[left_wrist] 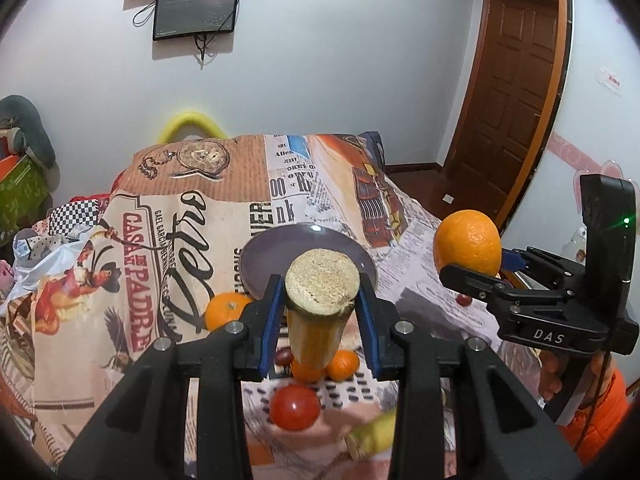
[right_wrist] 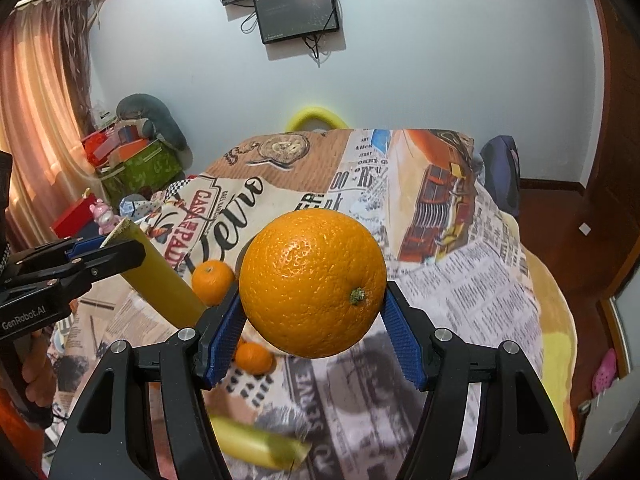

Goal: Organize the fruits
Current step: 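Carry the orange and yellow cylinder over the dark plate with both grippers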

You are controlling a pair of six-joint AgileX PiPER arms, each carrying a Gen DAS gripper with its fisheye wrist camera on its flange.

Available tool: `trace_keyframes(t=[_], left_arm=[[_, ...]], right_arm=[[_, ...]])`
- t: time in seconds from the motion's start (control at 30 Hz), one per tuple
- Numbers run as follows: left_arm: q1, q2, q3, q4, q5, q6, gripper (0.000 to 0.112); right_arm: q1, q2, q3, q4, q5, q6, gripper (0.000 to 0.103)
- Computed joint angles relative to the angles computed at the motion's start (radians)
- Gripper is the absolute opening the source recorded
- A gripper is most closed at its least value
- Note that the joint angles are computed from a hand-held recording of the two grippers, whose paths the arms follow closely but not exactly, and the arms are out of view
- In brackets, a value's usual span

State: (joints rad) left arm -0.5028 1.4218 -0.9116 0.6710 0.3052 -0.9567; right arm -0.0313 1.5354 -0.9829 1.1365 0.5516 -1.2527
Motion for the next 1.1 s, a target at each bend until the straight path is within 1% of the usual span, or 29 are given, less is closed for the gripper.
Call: trace_keyframes(t=[0.17,0.23,0.33,0.47,0.57,0.6,0.67,0.7,0.8,0.87,0.93,1.0,1.1], left_arm=[[0.055,0.078,-0.066,-0.046,-0.032,0.06,0.035],[0.076,0.105,-0.09,-0.109,-0.047,0.122,0.035],[0.108,0.155,-0.136,-0.255,-0.062,0.267,0.035],[0.117,0.222,-0.194,-0.29,-0.057,0.312,0.035],[0.135,0.28,-0.243,-0.435,-0.053,0.458,0.035],[0.139,0.296,-0.256,-0.457,-0.049,0.478,0.035],[0.146,0.329,-0.283,-0.465,-0.044,0.474,0.035],[0.152,0.342,-0.296,-0.492,-0.043,0.497,0.035],[0.178,0.393,-0.344,-0.662,-0.034,0.654,0.035],[0.19,0.43,-0.383,-0.712,-0.012,0.702,0.035],[0.196,0.46,-0.414,-0.719,0.003,0.705,0.035],[0.214,0.494,-0.447,-0.783,0.013,0.76,0.035],[0.249,0.545,-0.506,-0.919,0.032,0.878,0.035]], right_arm=[[0.034,0.07,-0.08,0.001,-0.036,0.007,0.063],[0.048,0.101,-0.115,-0.012,-0.048,0.01,0.063],[0.066,0.149,-0.163,-0.035,-0.068,0.014,0.063],[0.09,0.225,-0.237,-0.104,-0.091,0.078,0.063],[0.099,0.281,-0.292,-0.165,-0.093,0.136,0.063],[0.104,0.302,-0.312,-0.199,-0.094,0.168,0.063],[0.105,0.335,-0.349,-0.244,-0.075,0.22,0.063],[0.104,0.346,-0.362,-0.253,-0.065,0.233,0.063],[0.105,0.381,-0.399,-0.28,-0.051,0.264,0.063],[0.11,0.406,-0.425,-0.308,-0.049,0.291,0.063],[0.115,0.434,-0.46,-0.342,-0.038,0.325,0.063],[0.121,0.467,-0.505,-0.382,-0.023,0.366,0.063],[0.128,0.517,-0.58,-0.441,0.009,0.422,0.063]])
